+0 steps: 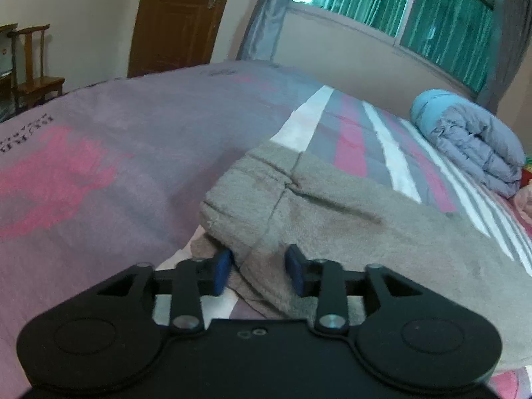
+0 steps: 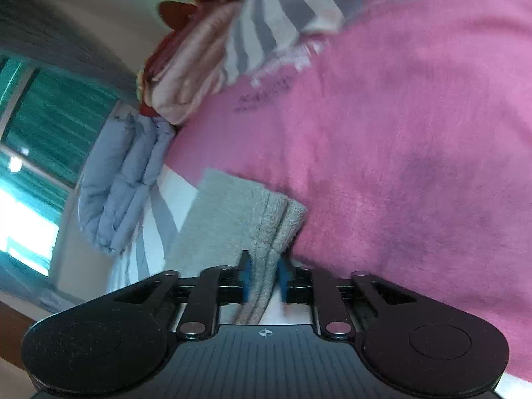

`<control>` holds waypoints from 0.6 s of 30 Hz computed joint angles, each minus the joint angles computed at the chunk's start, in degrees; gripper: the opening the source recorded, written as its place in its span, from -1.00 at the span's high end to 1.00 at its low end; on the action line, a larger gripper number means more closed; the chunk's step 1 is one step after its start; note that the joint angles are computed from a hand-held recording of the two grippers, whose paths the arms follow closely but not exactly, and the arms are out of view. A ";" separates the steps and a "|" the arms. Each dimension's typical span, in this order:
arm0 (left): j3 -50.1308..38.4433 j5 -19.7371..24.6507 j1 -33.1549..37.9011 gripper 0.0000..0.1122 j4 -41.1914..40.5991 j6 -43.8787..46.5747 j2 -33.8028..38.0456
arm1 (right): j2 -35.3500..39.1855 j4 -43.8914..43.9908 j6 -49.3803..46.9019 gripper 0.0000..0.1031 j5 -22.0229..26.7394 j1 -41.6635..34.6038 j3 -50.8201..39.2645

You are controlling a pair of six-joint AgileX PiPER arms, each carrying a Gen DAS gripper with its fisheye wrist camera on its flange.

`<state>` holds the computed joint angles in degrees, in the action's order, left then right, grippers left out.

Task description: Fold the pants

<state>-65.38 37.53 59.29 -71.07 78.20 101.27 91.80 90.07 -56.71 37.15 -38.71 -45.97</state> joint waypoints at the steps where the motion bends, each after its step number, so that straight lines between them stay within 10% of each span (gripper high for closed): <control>1: 1.53 -1.24 0.33 0.21 -2.32 2.12 -1.33 | -4.56 0.72 -3.93 0.51 -3.86 0.89 2.48; 9: -0.27 -1.79 1.48 -0.18 -7.54 6.55 -3.14 | -12.69 1.62 -18.87 0.51 2.70 18.62 1.29; 18: -23.24 3.17 -2.85 -0.24 9.76 -10.22 10.32 | 11.84 -10.45 -5.28 0.20 -6.09 53.12 -32.82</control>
<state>-88.62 40.70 56.44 -61.32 67.98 111.60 103.63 79.62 -61.99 31.06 14.41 -78.79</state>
